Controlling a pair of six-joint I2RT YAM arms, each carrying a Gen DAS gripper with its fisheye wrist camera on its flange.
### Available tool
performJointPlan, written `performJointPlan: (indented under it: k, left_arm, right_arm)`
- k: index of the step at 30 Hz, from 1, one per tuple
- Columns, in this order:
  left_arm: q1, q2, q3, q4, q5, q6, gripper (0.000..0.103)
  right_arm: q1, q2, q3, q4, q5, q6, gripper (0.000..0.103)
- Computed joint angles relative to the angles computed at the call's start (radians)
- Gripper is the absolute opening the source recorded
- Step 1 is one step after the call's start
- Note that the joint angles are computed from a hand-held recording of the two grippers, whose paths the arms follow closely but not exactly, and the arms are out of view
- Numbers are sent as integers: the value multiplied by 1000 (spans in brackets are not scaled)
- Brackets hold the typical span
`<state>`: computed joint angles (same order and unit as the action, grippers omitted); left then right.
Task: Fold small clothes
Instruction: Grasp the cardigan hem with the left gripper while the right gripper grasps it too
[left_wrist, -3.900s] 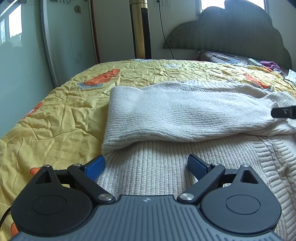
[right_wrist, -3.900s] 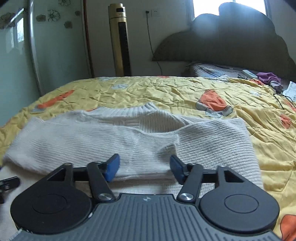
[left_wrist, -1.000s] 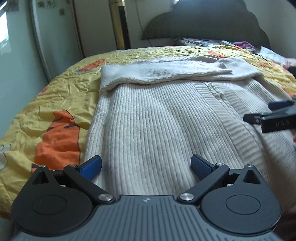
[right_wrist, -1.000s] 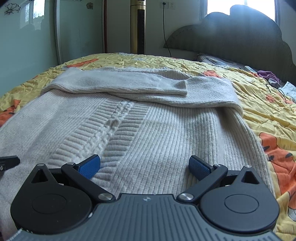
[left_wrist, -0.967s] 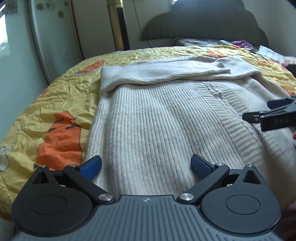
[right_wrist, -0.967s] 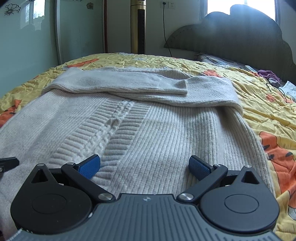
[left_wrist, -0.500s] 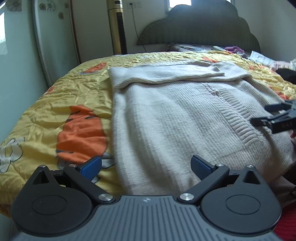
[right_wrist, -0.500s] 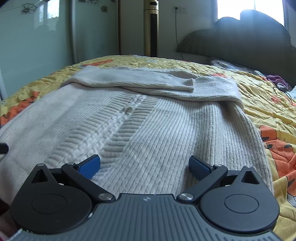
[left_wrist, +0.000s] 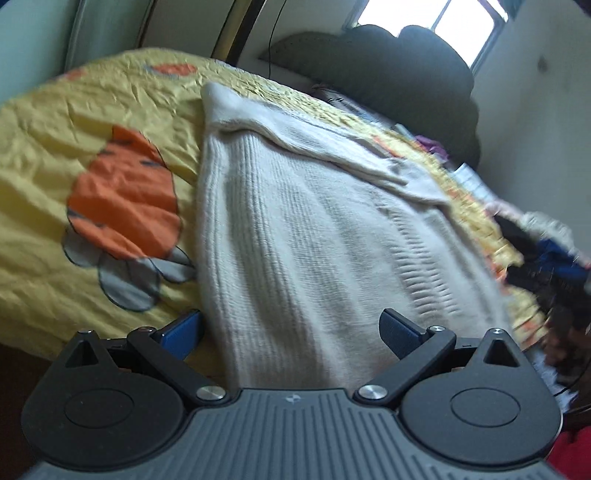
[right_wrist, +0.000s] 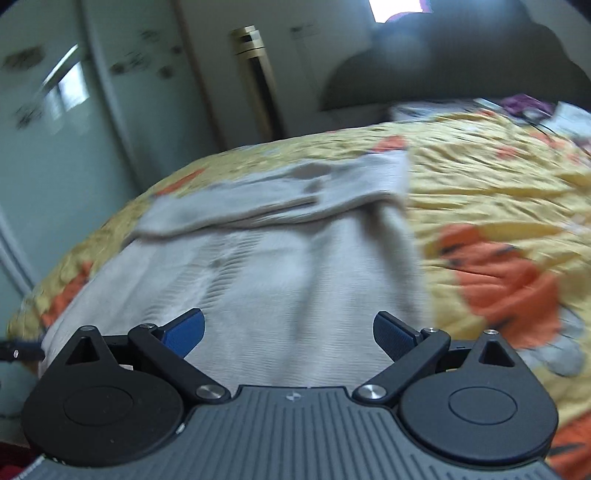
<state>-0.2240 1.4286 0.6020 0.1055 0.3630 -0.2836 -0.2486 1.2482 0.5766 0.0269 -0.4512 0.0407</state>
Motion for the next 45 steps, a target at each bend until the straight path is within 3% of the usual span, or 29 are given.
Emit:
performJointPlan:
  k: [4, 8, 13, 15, 18, 23, 25, 27, 28, 33, 38, 45]
  left_arm:
    - [45, 10, -22, 52, 85, -37, 100]
    - [99, 19, -64, 134, 163, -61, 94]
    - [94, 20, -70, 144, 156, -38, 78]
    - [85, 21, -66, 138, 157, -28, 69]
    - [79, 30, -72, 154, 183, -27, 66]
    - [64, 30, -75, 147, 205, 7, 65]
    - [56, 19, -70, 117, 180, 31, 54]
    - [63, 22, -56, 76, 177, 42, 26]
    - [71, 25, -48, 58, 186, 42, 21]
    - [18, -67, -70, 60, 100, 73, 14]
    - [-52, -133, -50, 70, -3, 68, 14]
    - [-106, -113, 39, 123, -118, 35, 14]
  right_arm:
    - [-159, -6, 14, -103, -149, -59, 97]
    - [-288, 59, 63, -272, -270, -152, 86]
    - [-377, 149, 104, -461, -418, -310, 74]
    - [-383, 157, 93, -469, -455, -332, 72]
    - [-364, 191, 106, -523, -528, -369, 68]
    - [-267, 204, 81, -485, -570, -334, 60]
    - [-231, 182, 65, -444, -548, -289, 50]
    - [-214, 169, 64, -429, -510, -259, 30]
    - [-212, 166, 63, -424, -487, -248, 20]
    - [-205, 94, 50, -445, -434, -268, 18]
    - [-202, 51, 85, -426, -484, -230, 16]
    - [-171, 26, 136, -308, -491, -111, 16]
